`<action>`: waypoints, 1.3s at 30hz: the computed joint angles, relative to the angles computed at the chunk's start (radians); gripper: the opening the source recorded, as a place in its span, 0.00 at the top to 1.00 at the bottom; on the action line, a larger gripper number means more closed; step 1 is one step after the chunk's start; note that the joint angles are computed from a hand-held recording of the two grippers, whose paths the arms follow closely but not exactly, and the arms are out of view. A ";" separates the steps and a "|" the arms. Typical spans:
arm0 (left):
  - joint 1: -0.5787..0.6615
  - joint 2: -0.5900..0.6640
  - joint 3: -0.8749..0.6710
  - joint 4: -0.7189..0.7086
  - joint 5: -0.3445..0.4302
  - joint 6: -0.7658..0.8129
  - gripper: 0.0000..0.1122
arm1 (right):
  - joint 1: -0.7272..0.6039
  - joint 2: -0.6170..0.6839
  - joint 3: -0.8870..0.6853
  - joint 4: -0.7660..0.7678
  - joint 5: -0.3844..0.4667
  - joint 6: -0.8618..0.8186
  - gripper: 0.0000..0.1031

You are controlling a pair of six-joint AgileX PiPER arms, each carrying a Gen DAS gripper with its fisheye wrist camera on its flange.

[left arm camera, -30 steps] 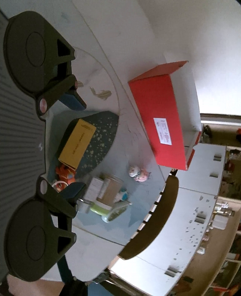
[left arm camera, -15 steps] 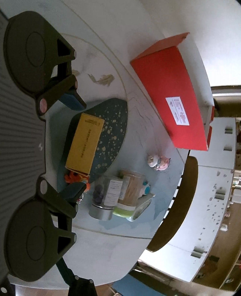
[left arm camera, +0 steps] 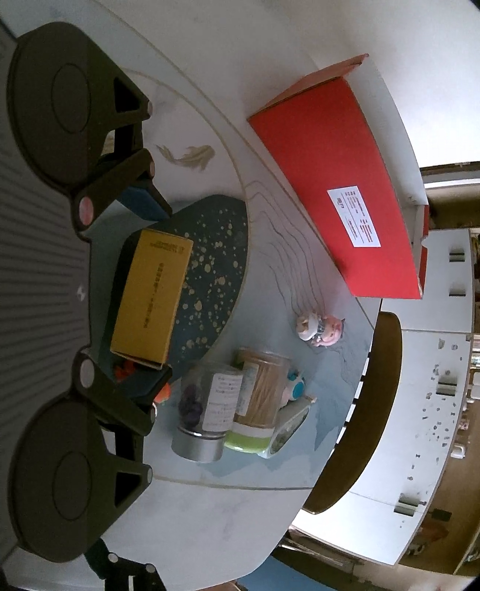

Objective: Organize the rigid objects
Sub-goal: 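Grasp the yellow rectangular box with left tool while right grasps the teal round case, then carry the yellow box and teal case over the red box with both tools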

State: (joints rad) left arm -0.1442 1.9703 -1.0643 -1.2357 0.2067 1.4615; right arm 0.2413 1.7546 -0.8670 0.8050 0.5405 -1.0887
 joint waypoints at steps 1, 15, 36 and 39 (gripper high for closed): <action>0.000 0.001 -0.001 -0.001 0.005 0.001 0.25 | 0.003 -0.001 0.001 -0.004 -0.006 0.001 0.41; -0.038 -0.012 0.003 0.227 -0.054 -0.277 0.33 | 0.029 -0.017 0.017 -0.059 -0.065 0.054 0.63; -0.028 -0.247 0.080 0.406 -0.012 -0.645 0.33 | -0.064 -0.163 -0.096 -0.111 0.001 0.110 0.63; -0.038 -0.286 0.068 0.496 -0.006 -0.746 0.33 | -0.077 -0.173 -0.137 -0.122 0.010 0.123 0.63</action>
